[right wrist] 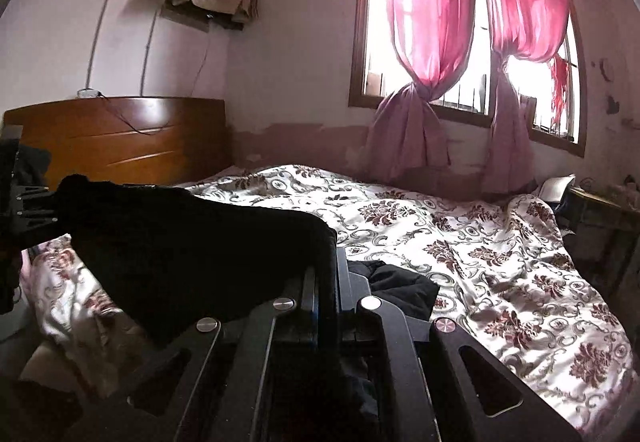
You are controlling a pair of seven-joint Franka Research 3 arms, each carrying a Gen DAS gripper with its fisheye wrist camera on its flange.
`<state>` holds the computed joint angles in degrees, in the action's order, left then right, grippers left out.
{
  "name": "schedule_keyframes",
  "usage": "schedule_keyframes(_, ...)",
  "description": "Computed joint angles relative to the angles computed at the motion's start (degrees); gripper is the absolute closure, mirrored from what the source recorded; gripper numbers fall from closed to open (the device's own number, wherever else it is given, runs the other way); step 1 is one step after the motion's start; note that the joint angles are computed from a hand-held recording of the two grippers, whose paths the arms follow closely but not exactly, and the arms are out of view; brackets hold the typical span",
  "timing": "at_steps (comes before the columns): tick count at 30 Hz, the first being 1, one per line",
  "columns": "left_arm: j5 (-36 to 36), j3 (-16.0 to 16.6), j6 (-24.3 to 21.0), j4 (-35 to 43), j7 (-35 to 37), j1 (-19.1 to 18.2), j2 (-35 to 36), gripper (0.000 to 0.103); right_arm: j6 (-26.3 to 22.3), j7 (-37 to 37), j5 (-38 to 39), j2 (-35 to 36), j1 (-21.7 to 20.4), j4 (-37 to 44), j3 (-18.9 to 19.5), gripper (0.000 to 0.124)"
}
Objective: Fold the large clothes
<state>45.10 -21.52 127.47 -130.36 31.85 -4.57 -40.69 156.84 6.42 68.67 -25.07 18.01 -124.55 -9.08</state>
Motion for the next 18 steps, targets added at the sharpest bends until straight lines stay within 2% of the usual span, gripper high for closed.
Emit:
schedule_keyframes(5, 0.1, 3.1, 3.3, 3.2, 0.1, 2.4, 7.0, 0.089, 1.7, 2.3, -2.4, 9.2, -0.3, 7.9, 2.3, 0.119)
schedule_keyframes(8, 0.8, 3.8, 4.7, 5.2, -0.5, 3.8, 11.2, 0.089, 3.3, 2.1, -2.2, 14.6, -0.8, 12.2, 3.9, 0.12)
schedule_keyframes(13, 3.0, 5.4, 7.4, 8.8, -1.1, 5.0, 18.3, 0.089, 4.3, 7.3, -5.4, 23.4, -3.5, 19.4, 7.3, 0.12)
schedule_keyframes(18, 3.8, 8.1, 10.0, 13.4, 0.0, 5.2, 25.9, 0.089, 5.0, 16.2, -14.3, 33.3, -6.2, 28.2, 10.2, 0.12)
